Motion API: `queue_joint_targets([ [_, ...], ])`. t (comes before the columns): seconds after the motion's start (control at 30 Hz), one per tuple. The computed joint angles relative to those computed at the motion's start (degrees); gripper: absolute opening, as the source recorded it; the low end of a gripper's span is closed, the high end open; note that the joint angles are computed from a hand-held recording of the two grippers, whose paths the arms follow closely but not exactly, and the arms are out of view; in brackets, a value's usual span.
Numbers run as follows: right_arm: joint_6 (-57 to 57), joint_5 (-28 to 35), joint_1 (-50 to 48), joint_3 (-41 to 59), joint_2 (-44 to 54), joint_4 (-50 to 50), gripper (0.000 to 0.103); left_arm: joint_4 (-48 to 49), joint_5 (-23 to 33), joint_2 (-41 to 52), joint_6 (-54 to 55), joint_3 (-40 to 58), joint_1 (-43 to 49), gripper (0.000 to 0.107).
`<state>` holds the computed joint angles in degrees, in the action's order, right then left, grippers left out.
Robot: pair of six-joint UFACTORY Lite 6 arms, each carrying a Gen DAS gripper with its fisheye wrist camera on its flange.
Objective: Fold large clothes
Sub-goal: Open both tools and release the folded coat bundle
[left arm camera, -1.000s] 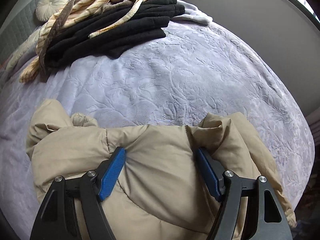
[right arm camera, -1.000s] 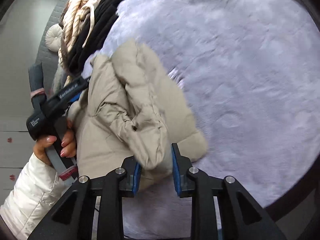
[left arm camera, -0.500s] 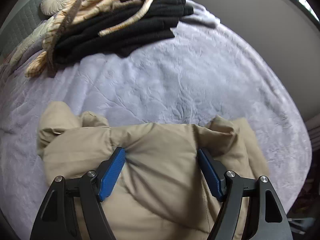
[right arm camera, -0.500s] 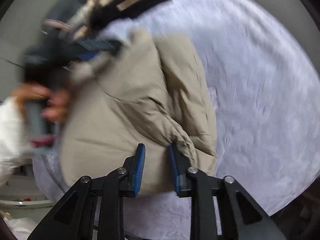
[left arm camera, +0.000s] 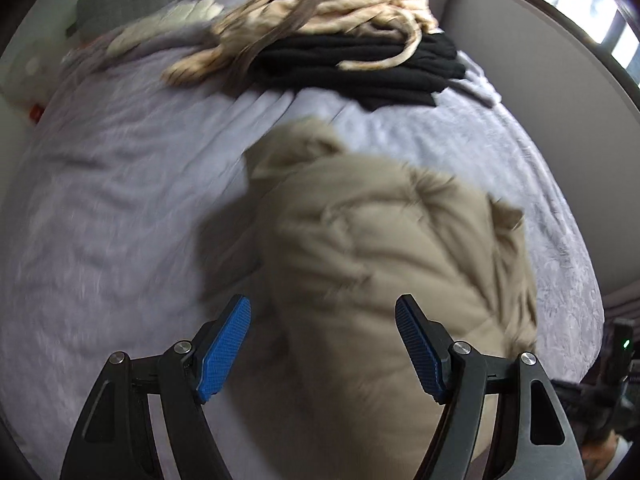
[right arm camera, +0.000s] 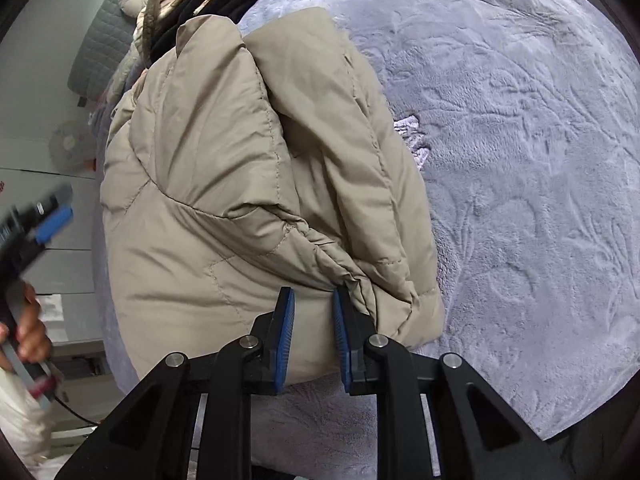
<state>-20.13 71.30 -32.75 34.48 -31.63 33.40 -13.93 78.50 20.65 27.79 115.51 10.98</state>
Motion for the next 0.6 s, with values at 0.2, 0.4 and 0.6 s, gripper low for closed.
queue_joint_targets([
  [0.2,0.7,4.5,-0.5,13.8,5.9,-1.9,0.033,-0.7,-1.6,-5.0,2.0,-13.8,6.8,0.103],
  [0.4,0.8,1.7,6.1,26.8,16.5,2.3,0.068,-3.3,-4.5,-6.8,2.9,-19.1,8.4,0.103],
  [0.6,2.2,-4.8,13.9,30.6,36.5,11.3,0.063,-4.3,-4.0,-1.1,0.1,-15.6,9.5,0.103],
])
